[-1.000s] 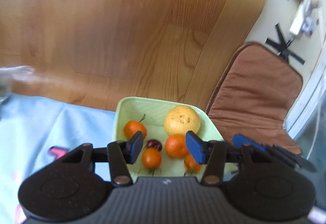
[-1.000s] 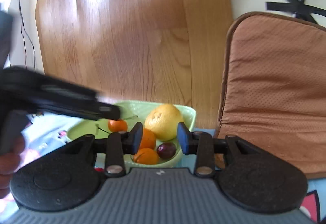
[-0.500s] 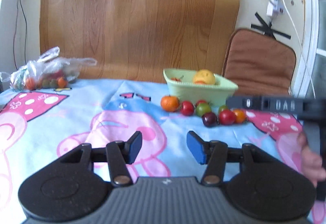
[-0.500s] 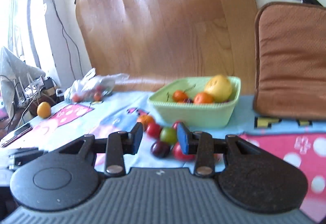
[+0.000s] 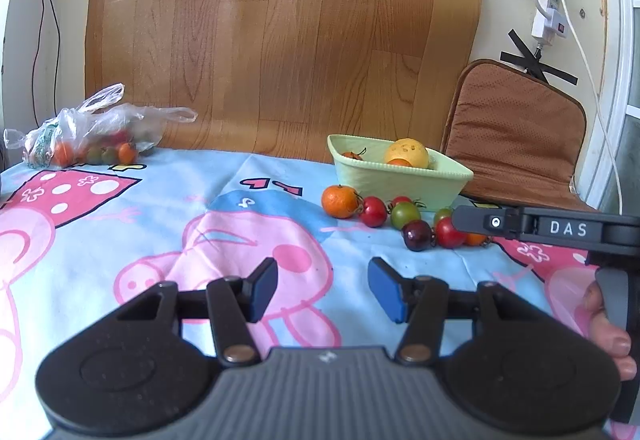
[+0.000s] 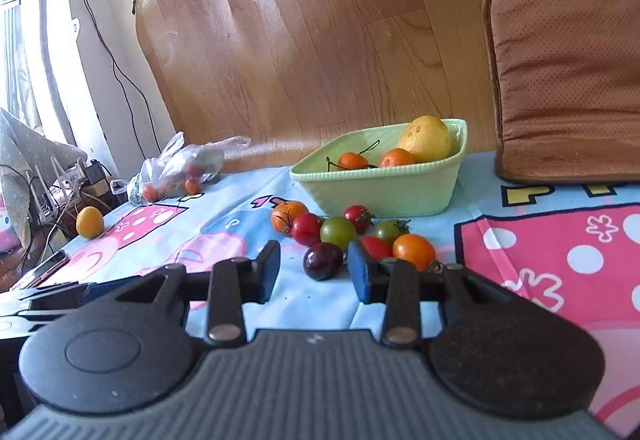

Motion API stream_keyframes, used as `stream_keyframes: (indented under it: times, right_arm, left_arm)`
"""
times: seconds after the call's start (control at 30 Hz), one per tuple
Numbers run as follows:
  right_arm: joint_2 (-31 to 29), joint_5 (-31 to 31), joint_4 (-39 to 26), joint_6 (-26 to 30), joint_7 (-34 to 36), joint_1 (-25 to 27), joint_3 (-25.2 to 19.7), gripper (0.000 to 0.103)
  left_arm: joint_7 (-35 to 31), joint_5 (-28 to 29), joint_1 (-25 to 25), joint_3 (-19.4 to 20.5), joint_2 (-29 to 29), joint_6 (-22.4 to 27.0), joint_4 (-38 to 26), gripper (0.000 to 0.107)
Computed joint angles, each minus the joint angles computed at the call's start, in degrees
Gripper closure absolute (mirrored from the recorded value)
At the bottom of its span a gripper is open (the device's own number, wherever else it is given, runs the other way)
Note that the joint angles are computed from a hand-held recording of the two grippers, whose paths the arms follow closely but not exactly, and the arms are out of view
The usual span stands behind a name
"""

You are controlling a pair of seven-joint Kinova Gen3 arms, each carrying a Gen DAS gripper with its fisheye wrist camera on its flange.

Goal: Organize fruits

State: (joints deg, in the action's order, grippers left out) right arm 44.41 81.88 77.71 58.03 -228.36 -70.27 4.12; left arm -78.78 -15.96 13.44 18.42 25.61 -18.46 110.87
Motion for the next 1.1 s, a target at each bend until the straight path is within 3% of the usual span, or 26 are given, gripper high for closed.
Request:
stream_keyframes:
  times: [0.67,0.9,1.1]
  right_arm:
    - [0.07,1.87,0.17,0.45,0.69,-0.32,-0.39,0.063]
    - [-0.34,1.86,0.8,0.0,-0.24,0.07,-0.68,0.063]
    - [-0.98,-5.34,-0.23,8.07,1.07,-0.93,-0.36,0.063]
  left_arm:
    - [-1.46,1.13,1.04,-0.93,-0.18,0.03,0.04,0.053]
    - [0.12,-1.23,-1.57,2.1,0.41,3.08,-1.53,0.053]
    - [3.25,-5.5,-10.18,11.9,2.55,7.74,-3.81,0.053]
